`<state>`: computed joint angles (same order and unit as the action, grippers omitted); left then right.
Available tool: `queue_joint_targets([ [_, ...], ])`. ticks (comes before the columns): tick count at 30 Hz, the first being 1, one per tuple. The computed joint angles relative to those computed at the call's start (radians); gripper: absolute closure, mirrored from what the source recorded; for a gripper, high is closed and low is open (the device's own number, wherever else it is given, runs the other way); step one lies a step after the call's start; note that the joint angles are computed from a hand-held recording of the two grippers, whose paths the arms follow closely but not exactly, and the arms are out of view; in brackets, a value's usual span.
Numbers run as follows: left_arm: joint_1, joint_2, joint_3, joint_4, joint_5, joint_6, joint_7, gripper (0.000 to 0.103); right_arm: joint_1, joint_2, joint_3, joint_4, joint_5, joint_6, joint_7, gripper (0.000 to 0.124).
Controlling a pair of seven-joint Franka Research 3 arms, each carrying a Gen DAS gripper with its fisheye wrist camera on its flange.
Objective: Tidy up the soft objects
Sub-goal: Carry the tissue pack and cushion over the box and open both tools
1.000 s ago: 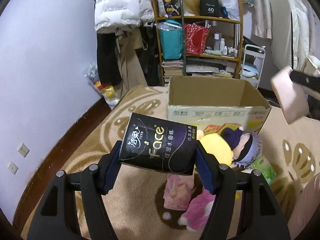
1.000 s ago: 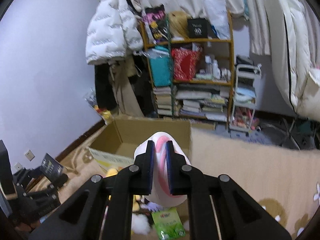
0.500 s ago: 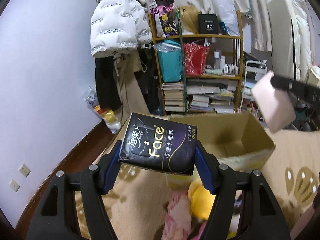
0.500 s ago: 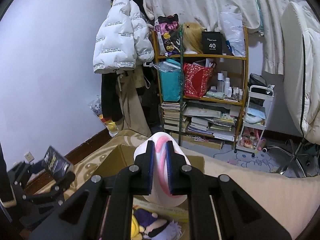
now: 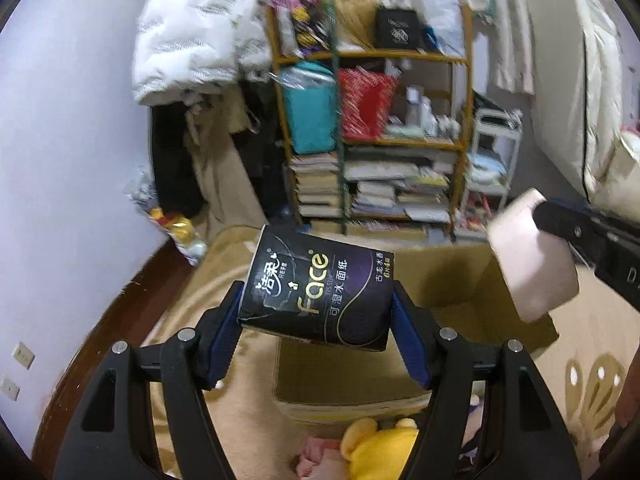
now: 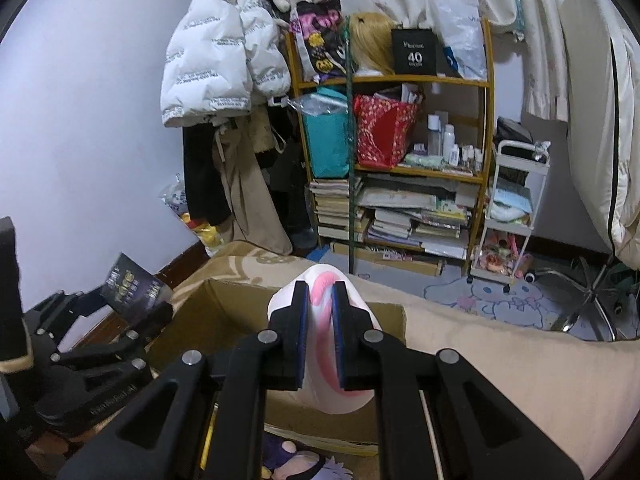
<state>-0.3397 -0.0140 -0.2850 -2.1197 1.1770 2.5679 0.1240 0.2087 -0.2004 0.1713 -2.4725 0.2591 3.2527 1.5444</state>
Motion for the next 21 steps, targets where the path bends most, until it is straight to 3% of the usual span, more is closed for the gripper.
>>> queue_joint_targets([
  [3, -0.006, 0.046, 0.002, 0.027, -0.011, 0.017, 0.04, 0.035, 0.031, 0.016, -0.034, 0.004, -0.001, -0.017, -0.024, 0.111],
  [6, -0.014, 0.068, 0.011, 0.034, -0.037, 0.039, 0.07, 0.035, -0.019, 0.027, 0.006, 0.005, -0.037, -0.04, -0.014, 0.111],
  [8, -0.024, 0.075, 0.015, 0.038, -0.03, 0.019, 0.058, 0.033, 0.007, 0.033, -0.021, 0.005, -0.027, -0.047, -0.015, 0.111],
  [10, -0.03, 0.078, 0.019, 0.043, -0.028, 0.005, 0.043, 0.022, 0.072, 0.039, -0.081, 0.008, 0.018, -0.056, -0.042, 0.11],
  [14, -0.02, 0.062, 0.03, 0.024, -0.034, 0.05, 0.017, 0.012, 0.072, 0.052, -0.087, 0.021, 0.031, -0.084, -0.044, 0.106],
  [17, -0.016, 0.044, 0.027, 0.011, -0.057, 0.036, 0.021, 0.007, 0.019, 0.046, -0.048, 0.018, -0.023, -0.104, 0.013, 0.106],
  [18, -0.016, 0.037, 0.024, 0.008, -0.063, 0.025, 0.024, 0.006, 0.044, 0.039, -0.069, 0.012, 0.008, -0.094, -0.01, 0.105],
  [20, -0.015, 0.02, 0.018, -0.002, -0.08, -0.008, 0.05, 0.005, 0.041, 0.027, -0.066, 0.008, 0.006, -0.09, -0.004, 0.098],
  [21, -0.017, 0.014, 0.012, -0.001, -0.091, -0.043, 0.066, 0.004, 0.028, 0.017, -0.055, 0.004, -0.004, -0.092, 0.005, 0.087],
])
